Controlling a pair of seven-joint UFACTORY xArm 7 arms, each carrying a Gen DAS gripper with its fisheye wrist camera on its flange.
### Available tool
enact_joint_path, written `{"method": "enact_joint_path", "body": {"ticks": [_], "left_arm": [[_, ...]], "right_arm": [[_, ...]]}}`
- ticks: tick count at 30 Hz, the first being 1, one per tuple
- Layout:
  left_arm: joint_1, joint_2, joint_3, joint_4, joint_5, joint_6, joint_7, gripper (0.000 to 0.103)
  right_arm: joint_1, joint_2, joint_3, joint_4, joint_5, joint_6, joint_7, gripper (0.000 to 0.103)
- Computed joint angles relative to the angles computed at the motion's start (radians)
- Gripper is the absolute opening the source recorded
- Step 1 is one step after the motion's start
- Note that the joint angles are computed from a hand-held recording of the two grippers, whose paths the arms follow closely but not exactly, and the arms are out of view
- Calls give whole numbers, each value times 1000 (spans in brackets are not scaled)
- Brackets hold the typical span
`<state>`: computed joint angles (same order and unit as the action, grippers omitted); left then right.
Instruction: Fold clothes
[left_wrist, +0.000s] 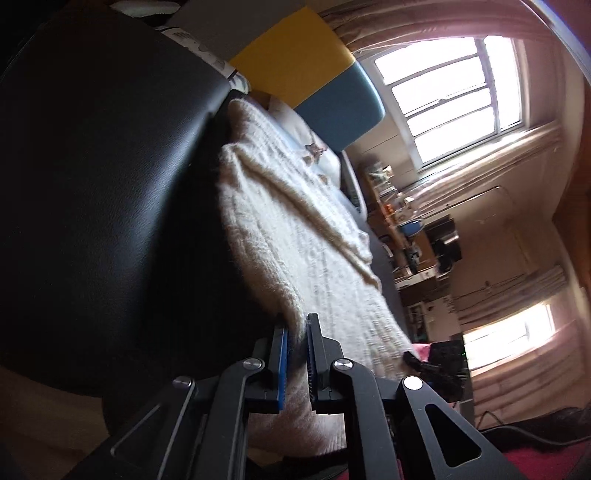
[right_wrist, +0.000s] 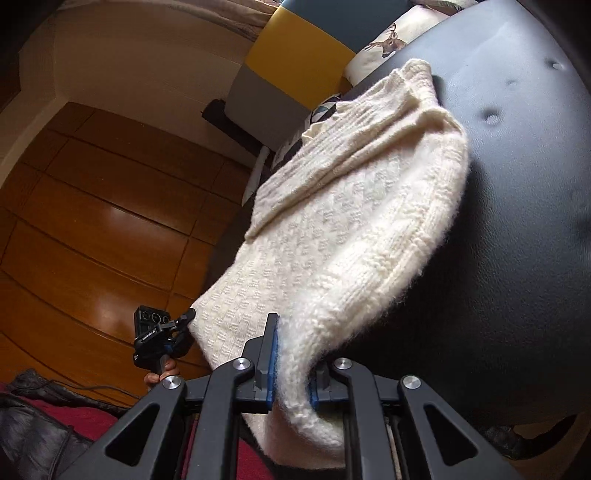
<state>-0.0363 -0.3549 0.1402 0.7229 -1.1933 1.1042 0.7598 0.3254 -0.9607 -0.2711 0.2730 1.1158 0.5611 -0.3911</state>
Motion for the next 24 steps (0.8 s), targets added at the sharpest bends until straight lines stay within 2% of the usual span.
{"method": "enact_joint_path", "body": {"ticks": [3,5,7,10,12,13,14,16,17,19,22,24], "left_arm": [[-12,59,10,73,-72,41,8,7],[-15,106,-2,130,-124,51,13,7],[-15,179,-19,208,-188,48,15,7],[-6,347,-67,385,-282,5,-22,6],[-1,485,-107,533,-314,-70,-89,3],[-2,559,-123,610,-300,-122,-157,2],[-7,638,-137,694,-268,-165,-234,1],[-42,774,-138,834,-145,-265,-419,1],[-44,838,-144,898,-82,-266,-495,1],[-64,913,-131,966,6,-244,-599,1],[-34,911,-191,942,36,-273,-543,1],[-8,892,-221,909,33,-280,-513,1]], "right_arm": [[59,93,-59,87,92,-37,-99,11],[102,204,-107,179,197,-50,-208,11],[120,330,-160,287,267,-23,-280,11],[108,573,-237,468,321,38,-283,11],[88,768,-275,590,343,96,-192,15],[86,863,-299,649,341,132,-146,15],[54,942,-282,692,323,144,-92,16],[1,1035,-279,734,411,258,-104,12],[-22,1053,-267,741,446,279,-125,11],[-38,1055,-250,750,417,279,-160,12],[-72,1042,-212,729,436,278,-228,10],[-92,1022,-188,712,406,282,-231,10]]}}
